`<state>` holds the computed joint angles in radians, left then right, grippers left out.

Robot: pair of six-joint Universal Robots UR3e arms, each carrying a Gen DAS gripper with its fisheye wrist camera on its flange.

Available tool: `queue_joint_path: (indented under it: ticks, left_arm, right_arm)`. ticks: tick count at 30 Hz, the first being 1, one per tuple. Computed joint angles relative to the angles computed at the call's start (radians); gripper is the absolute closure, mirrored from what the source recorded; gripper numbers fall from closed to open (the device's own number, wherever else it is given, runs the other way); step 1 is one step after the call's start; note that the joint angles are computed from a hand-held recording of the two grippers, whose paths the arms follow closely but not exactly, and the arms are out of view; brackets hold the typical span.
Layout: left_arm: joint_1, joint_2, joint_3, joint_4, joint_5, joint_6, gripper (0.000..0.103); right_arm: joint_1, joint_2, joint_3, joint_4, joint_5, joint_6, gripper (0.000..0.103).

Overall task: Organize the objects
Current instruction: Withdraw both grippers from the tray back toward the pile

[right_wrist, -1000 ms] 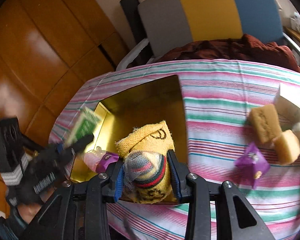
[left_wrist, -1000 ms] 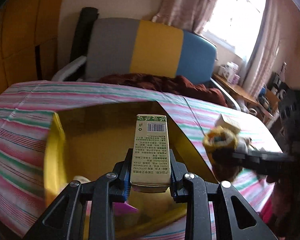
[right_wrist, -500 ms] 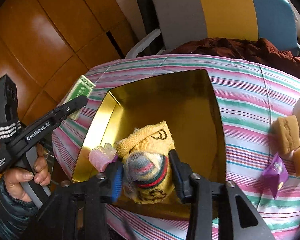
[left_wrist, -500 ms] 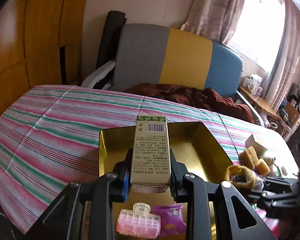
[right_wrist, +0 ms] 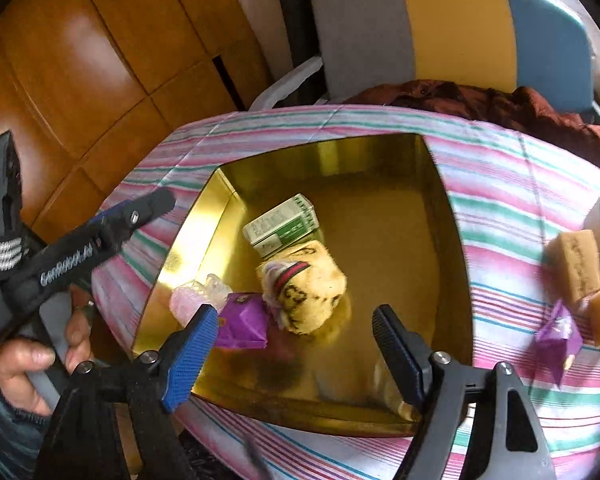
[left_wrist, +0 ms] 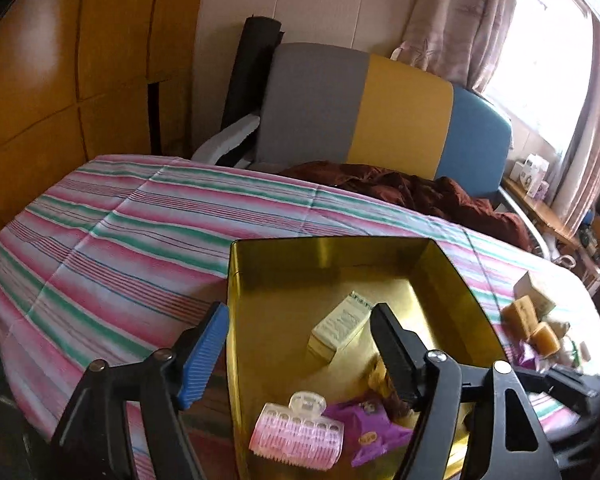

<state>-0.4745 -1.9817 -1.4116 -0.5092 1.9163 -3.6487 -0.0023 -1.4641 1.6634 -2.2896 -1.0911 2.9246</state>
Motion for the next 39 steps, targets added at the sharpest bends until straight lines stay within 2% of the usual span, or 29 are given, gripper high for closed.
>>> queue_joint_path:
  ticks: [6, 8, 10, 15, 17, 34, 39]
  left_arm:
    - [-0.068, 0.007, -0.020, -0.015, 0.094, -0.039, 0.023]
    - [-0.093, 0.008, -0.027, -0.014, 0.137, -0.052, 0.016]
    - [-0.117, 0.007, -0.032, -0.007, 0.179, -0.054, 0.012]
    - [-0.153, 0.010, -0.034, -0.007, 0.220, -0.056, 0.011]
    - [-0.161, 0.011, -0.034, -0.009, 0.221, -0.057, 0.008]
    - [-0.235, -0.036, 0.058, -0.072, 0.238, -0.047, 0.007]
    - [-0.248, -0.060, 0.100, -0.091, 0.231, -0.031, 0.008]
  right_arm:
    - [0.021, -0.085, 0.123, -0.200, -0.097, 0.046, 0.021]
    - [0.030, -0.113, 0.167, -0.280, -0.132, 0.042, 0.021]
    - [0.039, -0.130, 0.195, -0.337, -0.155, 0.043, 0.021]
    - [0.012, -0.151, 0.203, -0.322, -0.126, 0.044, 0.021]
    - [-0.001, -0.162, 0.214, -0.315, -0.117, 0.045, 0.021]
    - [-0.103, -0.237, 0.272, -0.258, -0.087, 0.026, 0.021]
    - [-0.144, -0.260, 0.291, -0.257, -0.080, 0.010, 0.017]
